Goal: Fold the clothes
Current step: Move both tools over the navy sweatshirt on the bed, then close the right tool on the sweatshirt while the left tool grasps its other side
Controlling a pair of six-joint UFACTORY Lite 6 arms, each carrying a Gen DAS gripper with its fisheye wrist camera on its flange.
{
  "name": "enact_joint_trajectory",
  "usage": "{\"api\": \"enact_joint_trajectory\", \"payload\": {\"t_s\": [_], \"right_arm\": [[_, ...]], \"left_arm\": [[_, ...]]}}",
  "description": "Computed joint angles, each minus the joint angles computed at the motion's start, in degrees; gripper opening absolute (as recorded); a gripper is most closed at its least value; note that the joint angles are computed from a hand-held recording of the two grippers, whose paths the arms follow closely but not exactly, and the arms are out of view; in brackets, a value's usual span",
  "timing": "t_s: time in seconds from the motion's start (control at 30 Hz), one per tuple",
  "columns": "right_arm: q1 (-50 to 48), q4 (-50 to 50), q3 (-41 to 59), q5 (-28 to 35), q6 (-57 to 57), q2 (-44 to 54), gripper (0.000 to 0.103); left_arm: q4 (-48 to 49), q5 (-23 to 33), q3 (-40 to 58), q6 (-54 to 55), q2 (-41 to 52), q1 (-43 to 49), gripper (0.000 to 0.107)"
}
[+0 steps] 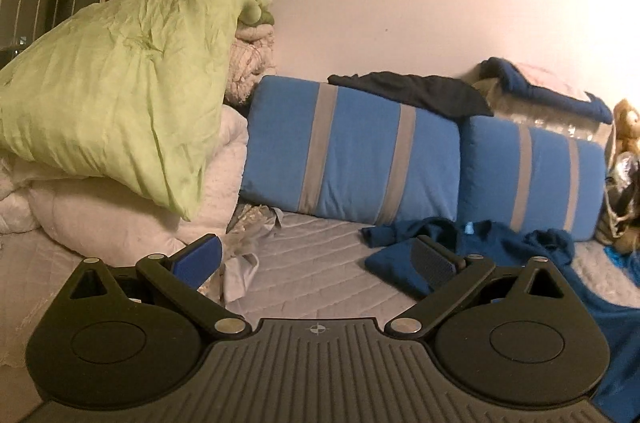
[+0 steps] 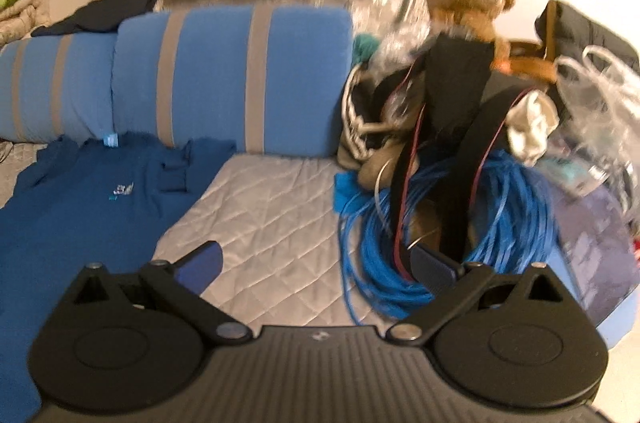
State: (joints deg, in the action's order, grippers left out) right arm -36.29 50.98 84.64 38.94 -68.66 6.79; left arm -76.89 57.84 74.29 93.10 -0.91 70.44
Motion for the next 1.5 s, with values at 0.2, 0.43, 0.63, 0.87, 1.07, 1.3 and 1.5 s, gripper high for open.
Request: {"api": "enact_joint_trajectory", "payload": {"t_s": [0.2,0.43,0.63,0.87,1.07,1.3,1.5], "right_arm": [[-7.6,2.3,5.4,10.9,-0.2,-1.9,0.103],[-15.3,7.9,7.6,24.2,-4.4,-5.7,0.103],[-8.3,8.7,-11.9,16.7,-13.7,-17.8,0.103],[5.0,9.5,-29.1,3.5,-16.2,-24.3,0.103],[9.2,9.7,-30.2,10.2,-2.8,-16.9,0.103],[15.6,9.7,-32.5,12.5,3.8,-13.2,0.090],[19.9,8.3,-32.9,12.9,10.8,-12.6,0.064]], "left_arm": [[2.4,7.1,2.7,-4.0,-3.7,5.6,0.103],[4.1,13.0,3.7,-4.0,-4.5,7.8,0.103],[3.8,7.8,-9.9,0.3,-8.4,2.4,0.103],[2.8,1.0,-23.5,6.4,-16.1,-4.0,0.103],[2.6,-0.1,-27.1,7.2,-18.7,-8.3,0.103],[0.7,-1.7,-31.2,6.2,-21.0,-11.4,0.103],[-0.2,-4.3,-33.7,5.1,-22.1,-13.5,0.103]]}}
